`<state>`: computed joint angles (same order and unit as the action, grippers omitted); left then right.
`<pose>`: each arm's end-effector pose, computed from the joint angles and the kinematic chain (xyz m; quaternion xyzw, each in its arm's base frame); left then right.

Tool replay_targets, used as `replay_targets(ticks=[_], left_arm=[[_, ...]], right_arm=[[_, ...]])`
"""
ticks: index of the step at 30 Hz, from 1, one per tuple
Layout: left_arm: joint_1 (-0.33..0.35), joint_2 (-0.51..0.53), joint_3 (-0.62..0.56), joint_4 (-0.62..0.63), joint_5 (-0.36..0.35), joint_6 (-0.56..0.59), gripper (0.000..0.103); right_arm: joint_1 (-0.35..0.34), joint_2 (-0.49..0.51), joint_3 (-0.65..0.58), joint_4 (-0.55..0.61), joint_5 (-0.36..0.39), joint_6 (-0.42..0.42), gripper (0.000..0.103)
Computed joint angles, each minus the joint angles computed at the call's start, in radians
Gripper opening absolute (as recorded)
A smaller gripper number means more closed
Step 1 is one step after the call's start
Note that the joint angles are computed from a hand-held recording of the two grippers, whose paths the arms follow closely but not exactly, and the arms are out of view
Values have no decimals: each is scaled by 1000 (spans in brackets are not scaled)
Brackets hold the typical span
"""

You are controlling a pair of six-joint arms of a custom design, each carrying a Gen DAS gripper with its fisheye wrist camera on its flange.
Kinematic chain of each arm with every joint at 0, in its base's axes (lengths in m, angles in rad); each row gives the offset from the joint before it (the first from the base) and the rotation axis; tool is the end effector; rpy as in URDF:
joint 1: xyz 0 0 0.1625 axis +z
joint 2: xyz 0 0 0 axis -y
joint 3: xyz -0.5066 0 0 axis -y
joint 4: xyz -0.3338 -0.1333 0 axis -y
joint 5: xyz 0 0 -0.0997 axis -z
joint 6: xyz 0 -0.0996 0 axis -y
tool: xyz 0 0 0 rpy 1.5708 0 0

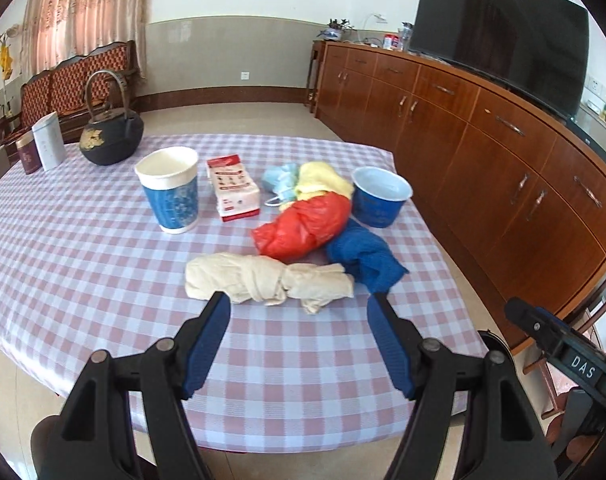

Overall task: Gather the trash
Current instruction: 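Move both tools back over the table, then grasp the blue bowl with the right tool while the left tool grasps the blue-white paper cup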

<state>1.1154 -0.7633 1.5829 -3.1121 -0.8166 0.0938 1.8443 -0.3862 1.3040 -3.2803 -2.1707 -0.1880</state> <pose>-0.1342 -0.7323 0.2801 0.1107 0.8725 -0.3849 0.2799 0.2905 -0.7501 0.1014 0.0907 -0.8842 0.3797 0.2566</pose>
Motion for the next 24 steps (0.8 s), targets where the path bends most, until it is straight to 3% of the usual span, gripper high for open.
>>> replay_targets(ticks=[11,24], left_arm=[[64,-11,-61,-15,41,15,72],[116,51,-230,94,41,23,72]], right_arm=[[24,130,-273,174,24,-51,88],[5,312,-704,454,12,-85,88]])
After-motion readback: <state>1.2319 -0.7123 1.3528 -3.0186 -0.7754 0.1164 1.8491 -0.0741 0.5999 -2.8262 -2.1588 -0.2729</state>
